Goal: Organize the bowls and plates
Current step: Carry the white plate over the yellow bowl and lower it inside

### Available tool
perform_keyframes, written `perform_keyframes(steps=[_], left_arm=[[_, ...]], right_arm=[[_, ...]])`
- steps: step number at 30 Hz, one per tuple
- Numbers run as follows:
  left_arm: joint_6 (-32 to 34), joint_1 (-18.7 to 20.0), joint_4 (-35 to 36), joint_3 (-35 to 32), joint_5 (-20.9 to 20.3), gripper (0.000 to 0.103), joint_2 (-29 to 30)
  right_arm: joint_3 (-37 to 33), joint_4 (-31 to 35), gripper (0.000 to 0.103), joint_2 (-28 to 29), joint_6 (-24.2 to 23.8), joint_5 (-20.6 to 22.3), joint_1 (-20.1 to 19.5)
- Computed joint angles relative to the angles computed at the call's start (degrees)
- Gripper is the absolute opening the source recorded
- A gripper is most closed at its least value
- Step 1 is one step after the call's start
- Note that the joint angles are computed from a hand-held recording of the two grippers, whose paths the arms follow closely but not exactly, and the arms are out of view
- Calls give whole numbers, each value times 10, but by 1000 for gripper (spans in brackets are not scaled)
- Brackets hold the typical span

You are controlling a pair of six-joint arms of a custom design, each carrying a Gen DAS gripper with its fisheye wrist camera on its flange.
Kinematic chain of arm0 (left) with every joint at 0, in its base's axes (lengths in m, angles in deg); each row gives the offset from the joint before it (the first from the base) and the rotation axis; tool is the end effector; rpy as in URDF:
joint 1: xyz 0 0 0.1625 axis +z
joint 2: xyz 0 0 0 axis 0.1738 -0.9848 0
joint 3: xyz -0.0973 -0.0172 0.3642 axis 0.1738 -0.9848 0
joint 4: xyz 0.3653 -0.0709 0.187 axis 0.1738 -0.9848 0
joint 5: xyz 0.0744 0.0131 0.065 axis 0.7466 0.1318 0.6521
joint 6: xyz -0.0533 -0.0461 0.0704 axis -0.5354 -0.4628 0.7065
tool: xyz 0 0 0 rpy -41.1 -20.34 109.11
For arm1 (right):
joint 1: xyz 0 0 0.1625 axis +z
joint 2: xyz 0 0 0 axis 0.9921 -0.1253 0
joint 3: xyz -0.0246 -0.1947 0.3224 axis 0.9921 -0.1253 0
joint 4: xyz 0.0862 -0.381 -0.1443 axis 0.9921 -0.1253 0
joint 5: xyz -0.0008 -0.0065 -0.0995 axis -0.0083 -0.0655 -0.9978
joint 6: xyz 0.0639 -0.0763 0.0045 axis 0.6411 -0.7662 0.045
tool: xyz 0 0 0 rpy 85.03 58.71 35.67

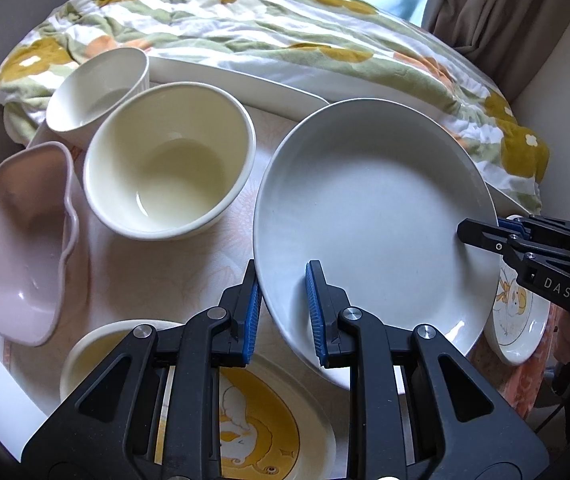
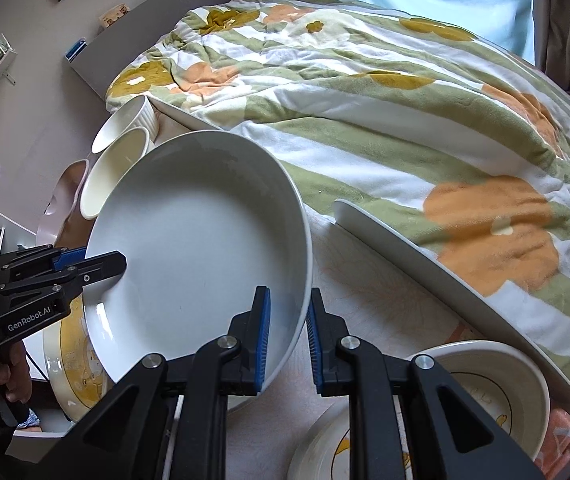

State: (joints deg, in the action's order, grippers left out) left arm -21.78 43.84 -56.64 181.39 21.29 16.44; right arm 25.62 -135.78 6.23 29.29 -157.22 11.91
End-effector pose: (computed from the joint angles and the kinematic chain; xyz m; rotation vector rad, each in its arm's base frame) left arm -0.1733 -0.5775 0.1228 0.1830 2.4481 -0.4759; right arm 0.1403 -0.5789 0.0892 0.6337 -2.5787 0.2969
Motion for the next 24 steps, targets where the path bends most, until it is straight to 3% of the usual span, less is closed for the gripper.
perform_keyframes(steps=[7,13,17,24], left_arm=[[-12,-33,37,35,13,19,-67],[9,-49,64,71,-3,19,-139],[58,-49,70,102,-23,19,-192],[179,-25,86,136,-72,19,-272]], right_arm=[[40,-9,16,-33,37,-10,39],[86,-35,16,-54,102,-35,84],[117,-67,16,-53,164,-65,121],[166,-155,16,-12,321,-129,186]])
